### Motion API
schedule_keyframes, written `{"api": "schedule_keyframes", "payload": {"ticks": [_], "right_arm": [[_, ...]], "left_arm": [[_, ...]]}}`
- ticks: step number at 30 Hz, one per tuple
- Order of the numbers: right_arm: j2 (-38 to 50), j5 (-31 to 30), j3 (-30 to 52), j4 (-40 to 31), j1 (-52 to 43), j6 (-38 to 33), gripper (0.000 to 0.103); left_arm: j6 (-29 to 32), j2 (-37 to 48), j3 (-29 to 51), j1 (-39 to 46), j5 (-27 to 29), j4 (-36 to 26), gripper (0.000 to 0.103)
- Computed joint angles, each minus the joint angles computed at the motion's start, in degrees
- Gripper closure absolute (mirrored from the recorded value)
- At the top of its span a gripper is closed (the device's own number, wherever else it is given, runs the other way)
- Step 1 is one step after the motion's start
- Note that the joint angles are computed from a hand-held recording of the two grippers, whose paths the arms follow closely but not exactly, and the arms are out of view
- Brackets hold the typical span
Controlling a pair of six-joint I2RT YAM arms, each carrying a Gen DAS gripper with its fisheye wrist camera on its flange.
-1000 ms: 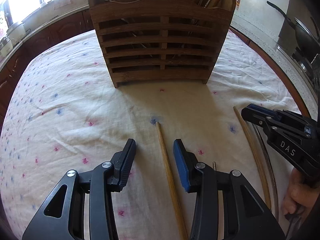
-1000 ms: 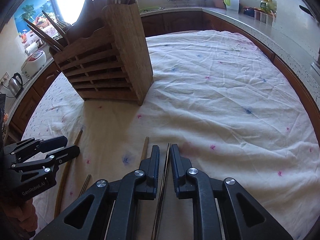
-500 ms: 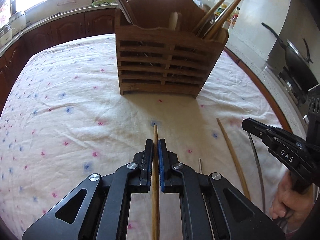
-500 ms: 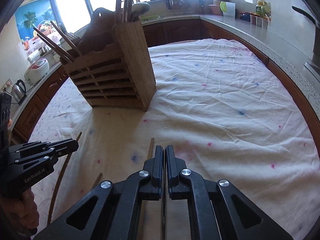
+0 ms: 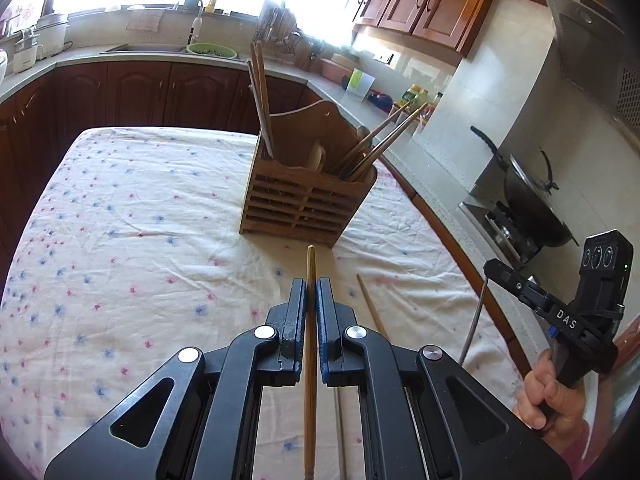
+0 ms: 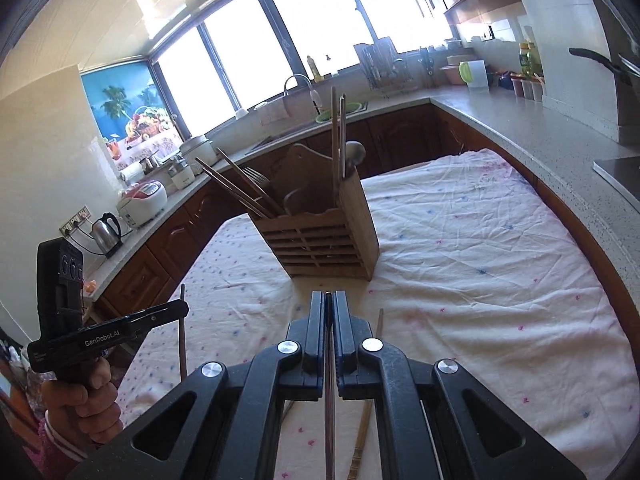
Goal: Organize utensils
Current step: 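Lift both chopsticks and carry them to the wooden holder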
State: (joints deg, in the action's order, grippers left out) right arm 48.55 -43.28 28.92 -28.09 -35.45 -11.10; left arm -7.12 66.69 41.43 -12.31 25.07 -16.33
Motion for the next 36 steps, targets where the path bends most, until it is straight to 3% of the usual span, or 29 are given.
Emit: {"api": "schedule_keyframes", "payload": {"ticks": [5, 11, 36], "right_arm": [[-4.7, -3.8, 2.5, -5.8, -3.3, -1.9, 0.099], [-6.5, -5.9, 4.1, -7.2, -4.7, -1.6, 0.099], [-2.7, -1.8, 7.3, 4.0, 2.0, 6.9, 0.099]], "left_arm": [[0.0, -4.1, 0.4, 2.7, 3.5, -2.4, 0.099], [0.0, -7.6, 0.7, 4.6, 4.8, -3.9, 0.099], [-1.8, -5.5, 5.2, 5.5, 2.5, 0.3, 0.099]]}}
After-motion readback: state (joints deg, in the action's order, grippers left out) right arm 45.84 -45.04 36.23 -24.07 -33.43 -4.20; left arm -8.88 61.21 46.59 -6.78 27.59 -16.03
